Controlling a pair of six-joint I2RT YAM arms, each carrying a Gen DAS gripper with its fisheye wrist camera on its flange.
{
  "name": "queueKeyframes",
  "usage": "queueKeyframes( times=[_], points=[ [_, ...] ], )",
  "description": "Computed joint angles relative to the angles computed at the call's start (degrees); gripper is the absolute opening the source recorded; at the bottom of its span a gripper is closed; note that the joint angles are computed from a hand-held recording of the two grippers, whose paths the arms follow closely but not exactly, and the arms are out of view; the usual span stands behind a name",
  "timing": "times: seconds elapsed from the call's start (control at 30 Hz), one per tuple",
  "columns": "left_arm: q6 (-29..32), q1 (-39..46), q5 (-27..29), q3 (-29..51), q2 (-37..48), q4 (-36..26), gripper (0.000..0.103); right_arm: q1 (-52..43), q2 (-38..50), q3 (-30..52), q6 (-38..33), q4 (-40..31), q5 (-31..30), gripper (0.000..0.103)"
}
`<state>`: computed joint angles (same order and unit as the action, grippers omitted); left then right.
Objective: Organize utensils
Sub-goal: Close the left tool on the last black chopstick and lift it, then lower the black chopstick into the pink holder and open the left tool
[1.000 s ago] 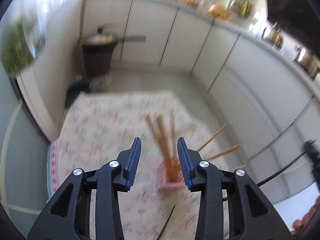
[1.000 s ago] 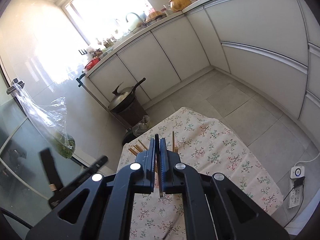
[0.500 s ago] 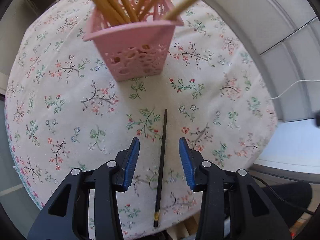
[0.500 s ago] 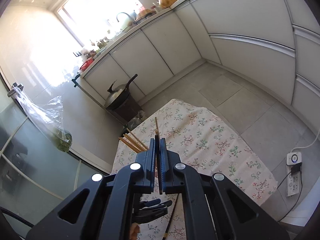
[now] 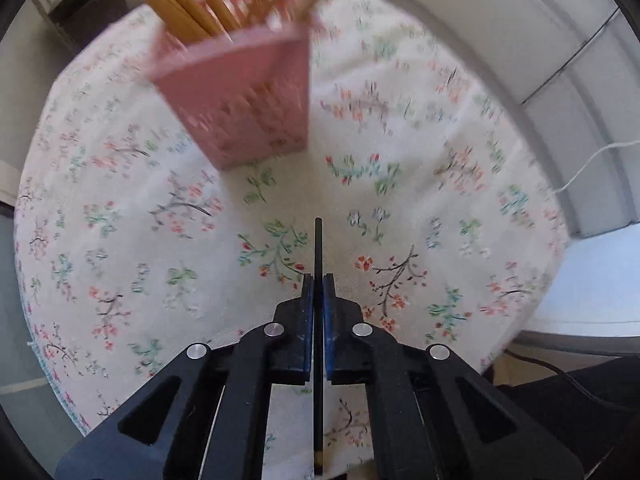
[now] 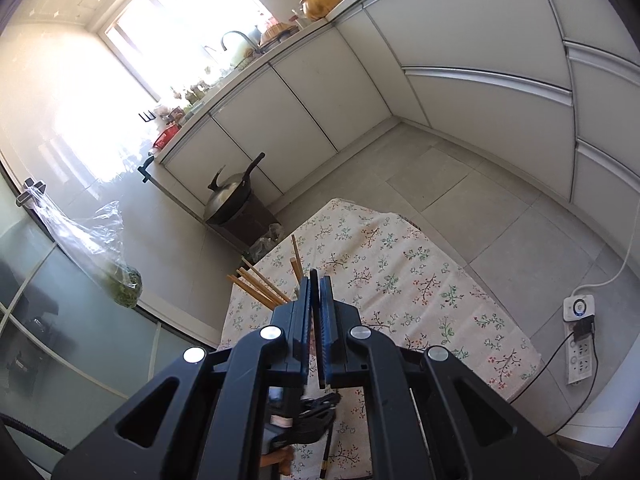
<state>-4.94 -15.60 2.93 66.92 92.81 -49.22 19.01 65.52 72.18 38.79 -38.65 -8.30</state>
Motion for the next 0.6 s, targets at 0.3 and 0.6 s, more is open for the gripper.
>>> queueKeyframes(
  times=[0.3, 0.6],
  points=[
    [3.6, 6.6, 7.0, -2.5, -22.3, -3.2, 0.004, 0.2, -0.7, 1.4, 0.0, -1.3, -1.1, 0.005],
    [1.7, 4.7, 6.5, 4.2, -27.1, 0.8, 0.004, 1.9, 0.3, 3.5, 0.9, -2.3, 0.4, 0.005]
  ],
)
